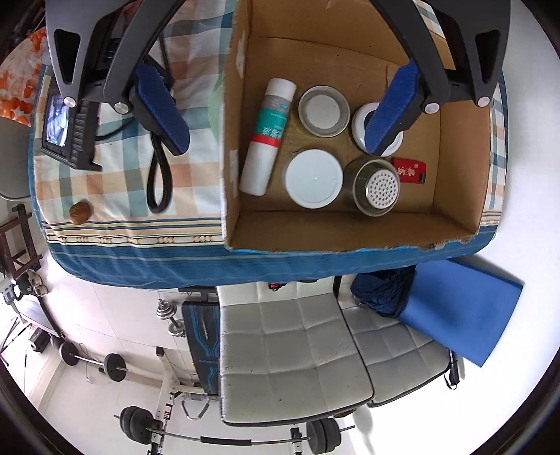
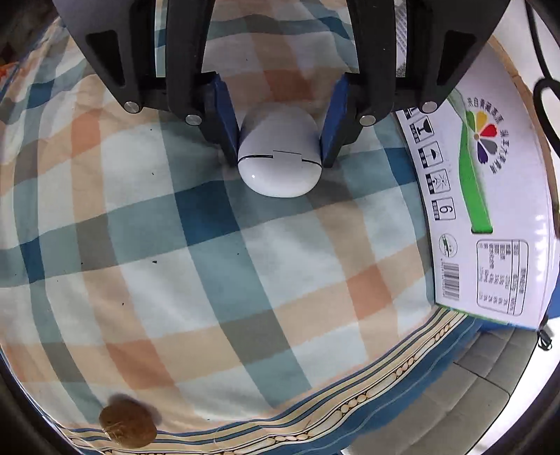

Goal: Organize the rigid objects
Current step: 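Grasp the walnut with the left gripper while the right gripper holds the earbud case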

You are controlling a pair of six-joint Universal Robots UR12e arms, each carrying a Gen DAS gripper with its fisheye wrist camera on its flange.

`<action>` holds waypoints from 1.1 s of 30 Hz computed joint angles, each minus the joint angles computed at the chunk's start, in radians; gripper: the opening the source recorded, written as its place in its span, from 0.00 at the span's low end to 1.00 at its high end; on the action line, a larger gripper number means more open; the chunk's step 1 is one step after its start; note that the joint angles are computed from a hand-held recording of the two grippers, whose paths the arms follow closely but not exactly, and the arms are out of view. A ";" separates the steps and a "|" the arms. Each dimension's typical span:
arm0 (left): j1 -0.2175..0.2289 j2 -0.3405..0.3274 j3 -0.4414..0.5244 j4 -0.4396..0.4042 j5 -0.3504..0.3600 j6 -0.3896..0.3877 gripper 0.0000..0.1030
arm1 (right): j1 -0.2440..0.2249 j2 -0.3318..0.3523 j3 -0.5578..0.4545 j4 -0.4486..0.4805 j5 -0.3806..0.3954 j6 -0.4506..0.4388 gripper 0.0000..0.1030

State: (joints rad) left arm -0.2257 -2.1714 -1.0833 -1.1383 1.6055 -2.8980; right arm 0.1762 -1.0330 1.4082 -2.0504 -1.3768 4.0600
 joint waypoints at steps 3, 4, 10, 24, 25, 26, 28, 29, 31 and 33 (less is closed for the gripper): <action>-0.019 -0.008 0.019 -0.015 -0.017 0.038 1.00 | -0.022 -0.051 0.070 -0.038 0.015 0.011 0.46; -0.025 -0.011 0.023 -0.019 -0.025 0.052 1.00 | -0.035 -0.075 0.098 -0.055 0.009 0.015 0.46; -0.096 -0.090 0.124 -0.084 -0.128 0.174 1.00 | -0.127 -0.206 0.224 -0.096 -0.055 0.021 0.46; -0.211 -0.383 0.551 -0.485 -0.149 0.315 0.61 | -0.293 -0.281 0.360 -0.141 -0.006 0.023 0.46; -0.219 -0.387 0.556 -0.490 -0.134 0.325 0.59 | -0.317 -0.308 0.383 -0.135 0.002 0.001 0.46; -0.227 -0.388 0.554 -0.483 -0.109 0.334 0.58 | -0.320 -0.308 0.384 -0.135 0.007 -0.003 0.46; -0.232 -0.388 0.546 -0.470 -0.102 0.342 0.49 | -0.321 -0.302 0.384 -0.138 0.017 -0.004 0.46; -0.232 -0.389 0.546 -0.470 -0.102 0.338 0.48 | -0.319 -0.298 0.383 -0.140 0.018 -0.004 0.46; -0.230 -0.389 0.544 -0.471 -0.116 0.331 0.34 | -0.321 -0.293 0.384 -0.143 0.026 -0.006 0.46; -0.224 -0.381 0.536 -0.475 -0.122 0.321 0.29 | -0.315 -0.295 0.382 -0.136 0.029 -0.010 0.46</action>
State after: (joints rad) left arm -0.4493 -2.5528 -0.5471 -1.6129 1.4832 -2.5769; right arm -0.1387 -1.3280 1.7906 -2.1860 -1.3479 4.0497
